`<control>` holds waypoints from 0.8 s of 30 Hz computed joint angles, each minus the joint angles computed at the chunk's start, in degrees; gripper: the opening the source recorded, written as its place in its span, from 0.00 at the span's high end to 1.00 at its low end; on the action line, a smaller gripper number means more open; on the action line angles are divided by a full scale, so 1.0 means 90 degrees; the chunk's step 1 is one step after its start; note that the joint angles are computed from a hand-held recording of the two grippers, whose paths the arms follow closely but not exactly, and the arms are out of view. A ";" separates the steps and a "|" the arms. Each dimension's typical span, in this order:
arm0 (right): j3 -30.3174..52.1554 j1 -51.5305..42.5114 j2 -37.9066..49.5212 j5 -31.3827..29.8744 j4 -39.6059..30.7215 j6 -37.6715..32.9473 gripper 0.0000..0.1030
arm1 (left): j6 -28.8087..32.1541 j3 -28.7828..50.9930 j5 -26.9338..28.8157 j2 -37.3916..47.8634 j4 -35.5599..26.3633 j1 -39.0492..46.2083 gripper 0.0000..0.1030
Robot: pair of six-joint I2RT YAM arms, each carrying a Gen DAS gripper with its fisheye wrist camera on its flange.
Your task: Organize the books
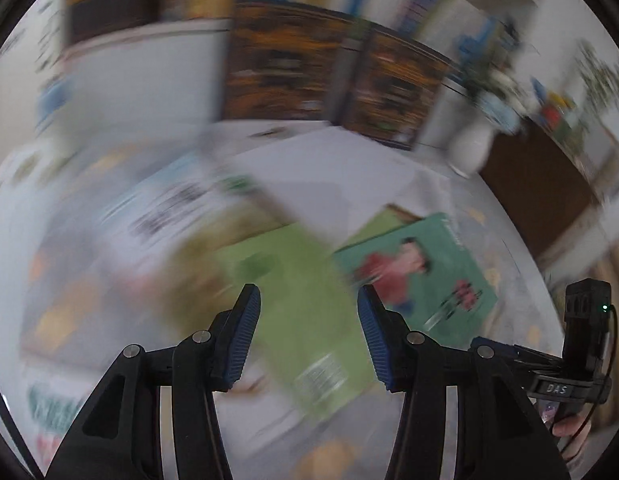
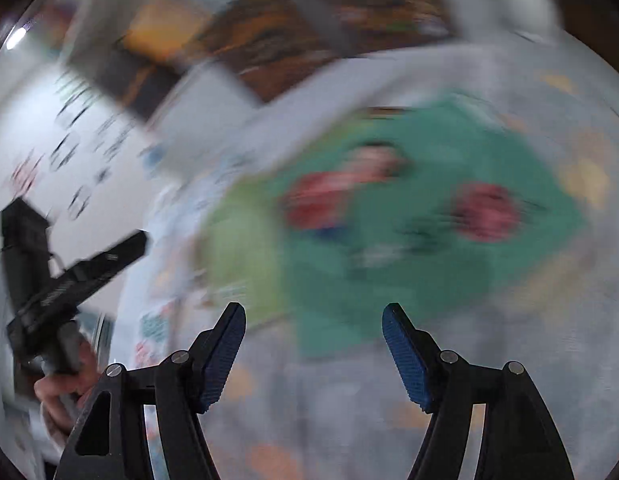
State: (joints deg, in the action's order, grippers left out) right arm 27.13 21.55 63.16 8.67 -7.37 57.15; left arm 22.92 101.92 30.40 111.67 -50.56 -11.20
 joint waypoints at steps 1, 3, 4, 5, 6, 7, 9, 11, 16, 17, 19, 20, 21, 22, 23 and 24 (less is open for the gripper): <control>-0.0045 -0.0241 -0.0124 -0.0129 -0.0336 0.0131 0.33 | 0.0057 0.0013 -0.0048 0.0068 0.0150 -0.0279 0.53; -0.0291 -0.0728 -0.0669 -0.0443 -0.0572 0.0072 0.33 | 0.0093 0.0825 -0.0067 0.0720 -0.0379 -0.0779 0.52; -0.0295 -0.0870 -0.0797 -0.0503 -0.0714 -0.0083 0.32 | -0.0044 0.1307 -0.0154 0.1092 -0.0684 -0.0989 0.52; -0.0204 -0.0916 -0.0764 -0.0479 -0.0956 -0.0176 0.33 | -0.0143 0.1756 -0.0301 0.1450 -0.0900 -0.1174 0.52; -0.0110 -0.0893 -0.0743 -0.0385 -0.1233 -0.0317 0.33 | -0.0257 0.2056 -0.0583 0.1717 -0.0911 -0.1356 0.52; -0.0126 -0.0885 -0.0752 -0.0415 -0.1245 -0.0426 0.33 | -0.0371 0.2284 -0.0778 0.1945 -0.0878 -0.1495 0.52; -0.0102 -0.0927 -0.0716 -0.0540 -0.1229 -0.0564 0.33 | -0.0392 0.2998 -0.0721 0.2494 -0.1292 -0.1622 0.52; -0.0317 -0.1276 -0.0679 -0.0913 -0.0748 -0.0713 0.28 | -0.0436 0.2887 -0.0978 0.2512 -0.1014 -0.1756 0.51; -0.0747 -0.1925 -0.0712 -0.1731 0.0258 -0.0885 0.23 | 0.0222 0.1766 -0.1759 0.1945 -0.0122 -0.2103 0.44; -0.0875 -0.2093 -0.0886 -0.1936 0.0355 -0.0856 0.23 | 0.0324 0.1737 -0.1785 0.1910 -0.0175 -0.2147 0.43; -0.1089 -0.2430 -0.0908 -0.2329 0.0823 -0.0703 0.22 | 0.0594 0.1358 -0.1901 0.1627 -0.0192 -0.2223 0.43; -0.1232 -0.2625 -0.0954 -0.2568 0.1072 -0.0652 0.22 | 0.0699 0.1123 -0.1933 0.1474 -0.0151 -0.2238 0.43; -0.1335 -0.2771 -0.0930 -0.2745 0.1329 -0.0597 0.22 | 0.0785 0.0872 -0.1887 0.1312 -0.0122 -0.2216 0.43; -0.1402 -0.2845 -0.0957 -0.2820 0.1467 -0.0549 0.22 | 0.0826 0.0675 -0.1791 0.1178 -0.0129 -0.2166 0.43; -0.1435 -0.2851 -0.0972 -0.2812 0.1541 -0.0556 0.22 | 0.0817 0.0489 -0.1639 0.1052 -0.0161 -0.2097 0.43; -0.1362 -0.2761 -0.0908 -0.2722 0.1499 -0.0620 0.22 | 0.0735 0.0316 -0.1374 0.0918 -0.0293 -0.1967 0.43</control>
